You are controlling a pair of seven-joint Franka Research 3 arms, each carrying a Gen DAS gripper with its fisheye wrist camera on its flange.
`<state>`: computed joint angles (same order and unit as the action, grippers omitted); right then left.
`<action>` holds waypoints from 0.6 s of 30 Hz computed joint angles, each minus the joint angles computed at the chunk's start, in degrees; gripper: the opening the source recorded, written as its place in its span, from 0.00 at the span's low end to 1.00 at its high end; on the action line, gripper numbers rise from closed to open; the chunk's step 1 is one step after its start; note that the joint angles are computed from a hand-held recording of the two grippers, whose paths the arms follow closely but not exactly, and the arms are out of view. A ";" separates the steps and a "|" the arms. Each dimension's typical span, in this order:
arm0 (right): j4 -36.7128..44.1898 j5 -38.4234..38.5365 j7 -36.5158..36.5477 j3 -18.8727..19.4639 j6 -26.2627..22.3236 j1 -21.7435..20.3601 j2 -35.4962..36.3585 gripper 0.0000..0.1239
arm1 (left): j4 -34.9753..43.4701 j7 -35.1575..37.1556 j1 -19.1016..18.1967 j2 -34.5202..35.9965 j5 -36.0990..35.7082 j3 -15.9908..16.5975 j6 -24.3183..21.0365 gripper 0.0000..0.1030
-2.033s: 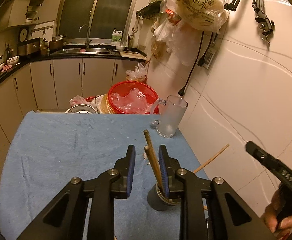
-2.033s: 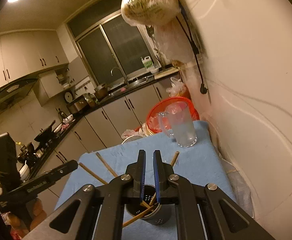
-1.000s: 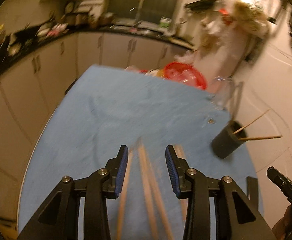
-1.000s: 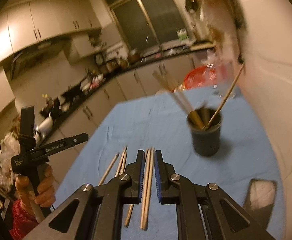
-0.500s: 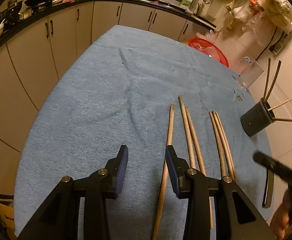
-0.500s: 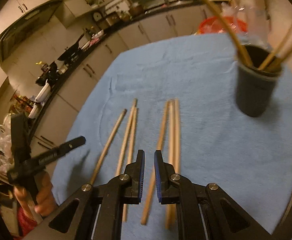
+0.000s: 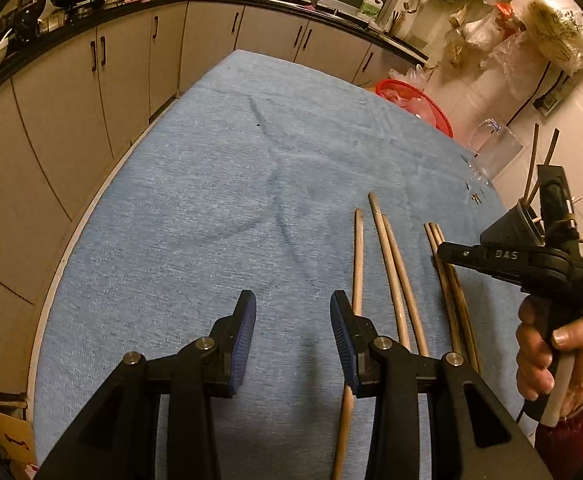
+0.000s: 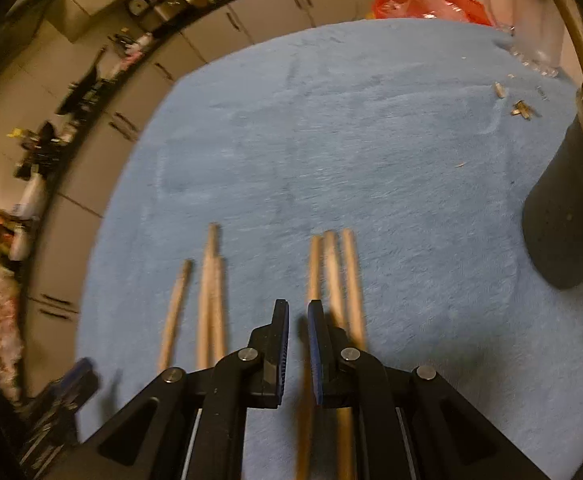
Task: Organize utensils
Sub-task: 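Move both open tools back toward the remaining chopsticks, then close the left tool on a wooden chopstick while the right tool grasps another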
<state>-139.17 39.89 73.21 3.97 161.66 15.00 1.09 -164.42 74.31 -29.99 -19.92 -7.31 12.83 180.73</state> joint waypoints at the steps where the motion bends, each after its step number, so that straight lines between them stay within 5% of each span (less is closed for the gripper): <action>1: 0.38 -0.30 0.27 -0.02 -0.06 0.01 0.55 0.09 | 0.08 0.30 -0.70 0.15 -0.20 0.82 0.08 0.38; 8: 2.98 -8.25 5.80 0.26 1.72 0.46 3.78 0.07 | 3.37 3.44 -3.69 2.54 -2.64 2.77 -1.62 0.38; 10: 2.74 -7.68 3.99 0.74 1.13 0.24 3.34 0.06 | 5.66 7.92 -9.17 3.26 -6.35 7.55 -3.06 0.38; 13: 0.62 -0.14 -1.82 1.55 1.02 -0.13 0.94 0.05 | 10.06 12.63 -13.42 5.66 -11.01 10.55 -5.62 0.38; 15: -2.47 5.94 -7.41 1.70 2.97 0.69 -2.61 0.05 | 13.37 13.27 -13.29 8.31 -12.33 9.68 -7.59 0.38; 18: -6.59 15.41 -15.77 -0.21 4.44 3.17 -8.22 0.05 | 20.87 21.13 -17.46 14.05 -22.64 12.36 -12.58 0.37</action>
